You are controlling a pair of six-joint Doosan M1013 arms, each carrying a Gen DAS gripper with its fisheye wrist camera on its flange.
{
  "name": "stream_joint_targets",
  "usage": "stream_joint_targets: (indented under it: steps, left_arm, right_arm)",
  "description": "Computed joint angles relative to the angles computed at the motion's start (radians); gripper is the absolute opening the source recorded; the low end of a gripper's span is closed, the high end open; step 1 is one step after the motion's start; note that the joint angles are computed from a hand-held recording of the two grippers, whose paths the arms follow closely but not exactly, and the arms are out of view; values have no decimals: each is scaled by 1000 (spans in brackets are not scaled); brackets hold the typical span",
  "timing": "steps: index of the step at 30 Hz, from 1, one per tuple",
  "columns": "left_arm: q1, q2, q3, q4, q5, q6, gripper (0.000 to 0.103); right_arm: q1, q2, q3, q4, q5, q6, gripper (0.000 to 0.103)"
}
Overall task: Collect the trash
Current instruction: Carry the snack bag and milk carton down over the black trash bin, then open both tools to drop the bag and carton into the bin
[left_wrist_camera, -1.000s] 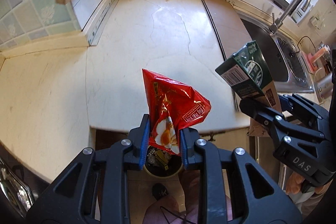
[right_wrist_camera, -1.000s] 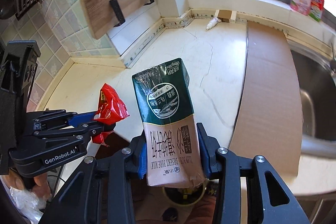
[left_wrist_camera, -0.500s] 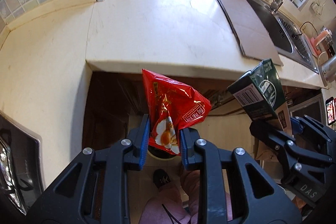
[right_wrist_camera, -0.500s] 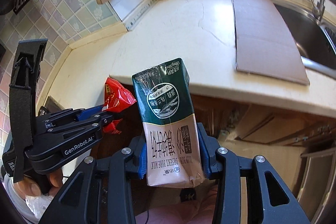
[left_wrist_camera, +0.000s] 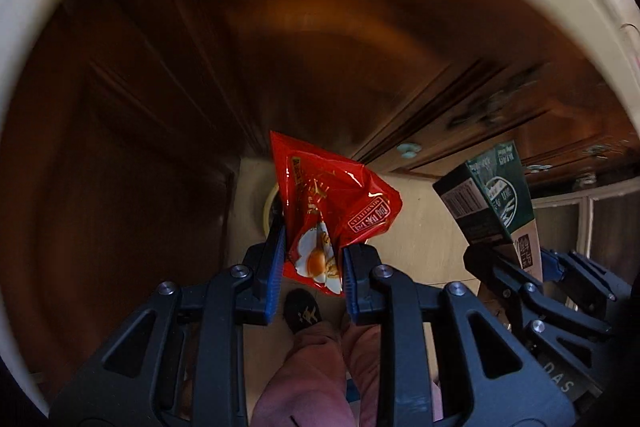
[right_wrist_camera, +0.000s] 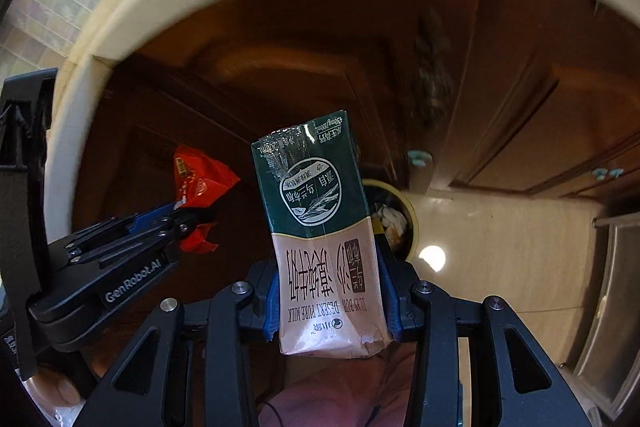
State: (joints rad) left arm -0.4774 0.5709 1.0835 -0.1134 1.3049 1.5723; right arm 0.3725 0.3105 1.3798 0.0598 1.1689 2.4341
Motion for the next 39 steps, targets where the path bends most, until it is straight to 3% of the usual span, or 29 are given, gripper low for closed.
stream_joint_targets:
  steps: [9,18,25,31,34,36,39]
  left_arm:
    - [4,57,143,-20,-135,-39,22]
    - [-3,97,216,-21,-223,19,22]
    - [3,118,219,-25,-245,52,25]
    - [10,136,201,-50,-225,80,47]
    - [7,143,194,-21,-221,62,60]
    - [9,144,189,-9,-215,45,75]
    - [15,147,182,-17,-207,30,84]
  right_arm:
    - [-9,51,176,63,-152,-52,40]
    - [-12,124,222,126,-217,-93,41]
    - [-21,158,218,157,-237,-123,41]
    - [-27,157,244,187,-266,-164,43]
    - [-26,164,234,179,-251,-145,48]
    - [-28,163,228,175,-239,-125,51]
    - [-33,156,229,175,-230,-101,58]
